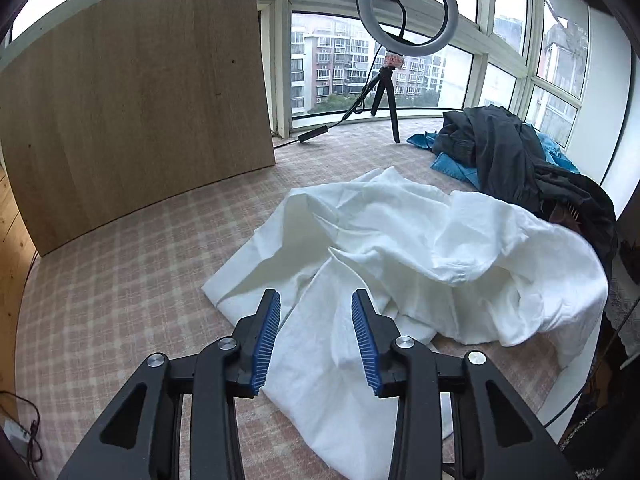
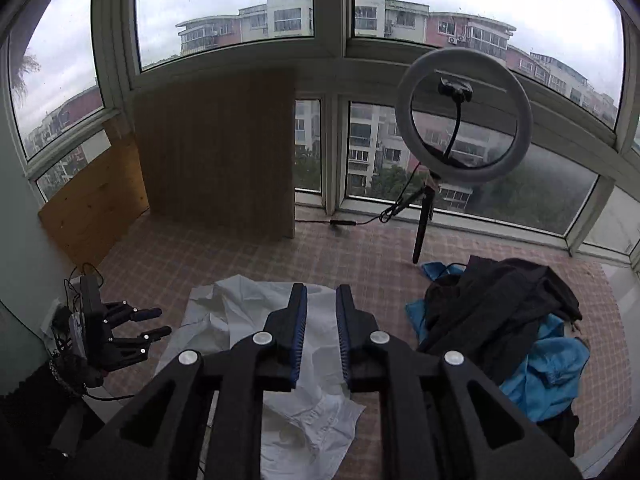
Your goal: Fold clothes
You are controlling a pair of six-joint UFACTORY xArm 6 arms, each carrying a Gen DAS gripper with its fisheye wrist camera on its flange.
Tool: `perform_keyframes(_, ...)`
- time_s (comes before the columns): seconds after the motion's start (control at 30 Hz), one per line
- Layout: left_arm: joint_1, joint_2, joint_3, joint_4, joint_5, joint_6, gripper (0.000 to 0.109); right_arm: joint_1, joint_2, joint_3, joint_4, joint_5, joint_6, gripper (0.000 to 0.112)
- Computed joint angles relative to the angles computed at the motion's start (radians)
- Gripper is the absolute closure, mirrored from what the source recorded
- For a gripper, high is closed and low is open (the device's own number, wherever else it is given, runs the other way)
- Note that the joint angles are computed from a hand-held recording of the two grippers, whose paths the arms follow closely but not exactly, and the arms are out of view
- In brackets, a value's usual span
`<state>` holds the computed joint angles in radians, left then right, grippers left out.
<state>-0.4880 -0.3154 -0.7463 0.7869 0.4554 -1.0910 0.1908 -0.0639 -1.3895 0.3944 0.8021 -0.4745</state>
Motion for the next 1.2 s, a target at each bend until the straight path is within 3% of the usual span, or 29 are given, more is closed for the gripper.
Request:
perform_keyframes(0.1, -0.005, -0.024, -0.006, -0.023, 0.056, 0.048, 0.073, -0.095, -0.027, 0.254, 0.107, 0.021, 0.097, 0.096)
perform_keyframes(0.23, 0.005, -0.036, -0.016, -0.073, 0.089, 0.136, 0.073, -0.166, -0.107, 0.569, 0.201, -0.022, 0.148, 0.095)
perform_keyframes(0.37, 0.002, 0.003, -0.059, -0.134, 0.117, 0.256, 0.073, -0.23, -0.224, 0.765, 0.501, 0.035, -0.038, 0.094)
perform_keyframes(0.4, -0.002, 0.02, -0.077, -0.143, 0.132, 0.29, 0.073, -0.232, -0.253, 0.801, 0.576, 0.038, -0.086, 0.09)
perform_keyframes(0.47, -0.009, 0.043, -0.104, -0.15, 0.141, 0.335, 0.073, -0.193, -0.296, 0.851, 0.642, -0.005, -0.123, 0.072)
perform_keyframes(0.5, -0.01, 0.049, -0.11, -0.16, 0.134, 0.36, 0.073, -0.171, -0.313, 0.872, 0.671, -0.026, -0.139, 0.07)
perform_keyframes(0.63, -0.001, 0.066, -0.125, -0.193, 0.108, 0.427, 0.072, -0.063, -0.254, 0.841, 0.69, -0.115, -0.147, 0.063)
perform_keyframes(0.73, 0.012, 0.055, -0.113, -0.206, 0.082, 0.435, 0.073, -0.024, -0.216, 0.818, 0.566, -0.185, -0.001, 0.063)
perform_keyframes(0.9, 0.028, -0.008, -0.06, -0.175, 0.044, 0.414, 0.073, -0.079, -0.304, 0.894, 0.638, -0.253, 0.017, 0.063)
perform_keyframes(1.0, 0.049, -0.032, -0.032, -0.201, 0.011, 0.426, 0.072, -0.091, -0.184, 0.799, 0.714, -0.191, -0.086, 0.063)
perform_keyframes(1.03, 0.053, -0.035, -0.029, -0.21, 0.009, 0.431, 0.072, -0.09, -0.146, 0.76, 0.743, -0.166, -0.121, 0.072)
perform_keyframes(1.07, 0.057, -0.037, -0.028, -0.219, 0.009, 0.437, 0.072, -0.084, -0.136, 0.729, 0.741, -0.173, -0.129, 0.102)
perform_keyframes(1.1, 0.061, -0.039, -0.027, -0.228, 0.009, 0.442, 0.072, -0.079, -0.124, 0.697, 0.74, -0.179, -0.137, 0.109)
perform_keyframes(1.2, 0.065, -0.068, -0.009, -0.199, -0.014, 0.412, 0.072, -0.062, -0.103, 0.58, 0.716, -0.239, -0.186, 0.109)
